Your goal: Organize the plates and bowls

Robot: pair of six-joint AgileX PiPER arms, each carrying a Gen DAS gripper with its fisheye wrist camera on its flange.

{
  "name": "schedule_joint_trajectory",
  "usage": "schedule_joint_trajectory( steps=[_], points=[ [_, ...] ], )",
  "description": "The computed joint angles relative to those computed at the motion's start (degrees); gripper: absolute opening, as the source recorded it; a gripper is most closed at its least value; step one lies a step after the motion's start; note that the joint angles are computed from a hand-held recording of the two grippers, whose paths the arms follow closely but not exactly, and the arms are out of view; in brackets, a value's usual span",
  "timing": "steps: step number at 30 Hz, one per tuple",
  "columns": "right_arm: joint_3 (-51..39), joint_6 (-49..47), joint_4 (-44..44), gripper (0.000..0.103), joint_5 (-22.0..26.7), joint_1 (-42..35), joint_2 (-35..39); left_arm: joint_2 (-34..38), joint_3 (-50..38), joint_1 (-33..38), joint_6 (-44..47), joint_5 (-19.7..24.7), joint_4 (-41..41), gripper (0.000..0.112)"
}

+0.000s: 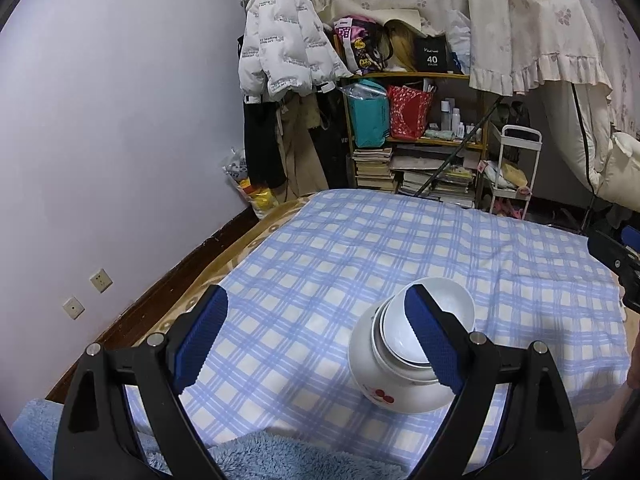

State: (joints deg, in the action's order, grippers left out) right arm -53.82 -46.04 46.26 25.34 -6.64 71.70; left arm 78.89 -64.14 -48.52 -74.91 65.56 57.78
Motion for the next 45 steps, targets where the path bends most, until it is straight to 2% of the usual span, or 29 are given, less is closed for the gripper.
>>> schedule_joint_trajectory(
  steps=[12,15,28,45],
  points=[
    [-0.52,-1.51,1.06,0.103,0.13,-0.02,0.8,1.47,-0.12,-1.27,-1.82,2.31,1.95,0.089],
    [-0.78,-4.35,2.77,0.103,0.21,-0.72,1.19,1.62,-0.19,-1.48,-1.99,2.66,2.25,0.089],
    [-0.95,-5.33,3.15,0.103,0.1,-0.91,1.45,1.06,0.0,-0.87,-0.27,0.9,2.21,0.089],
    [-1.05,-6.48,3.71,0.103,0.62,-1.61,1.69,1.46,-0.46,-0.53,1.38,0.78,2.6,0.091]
  ],
)
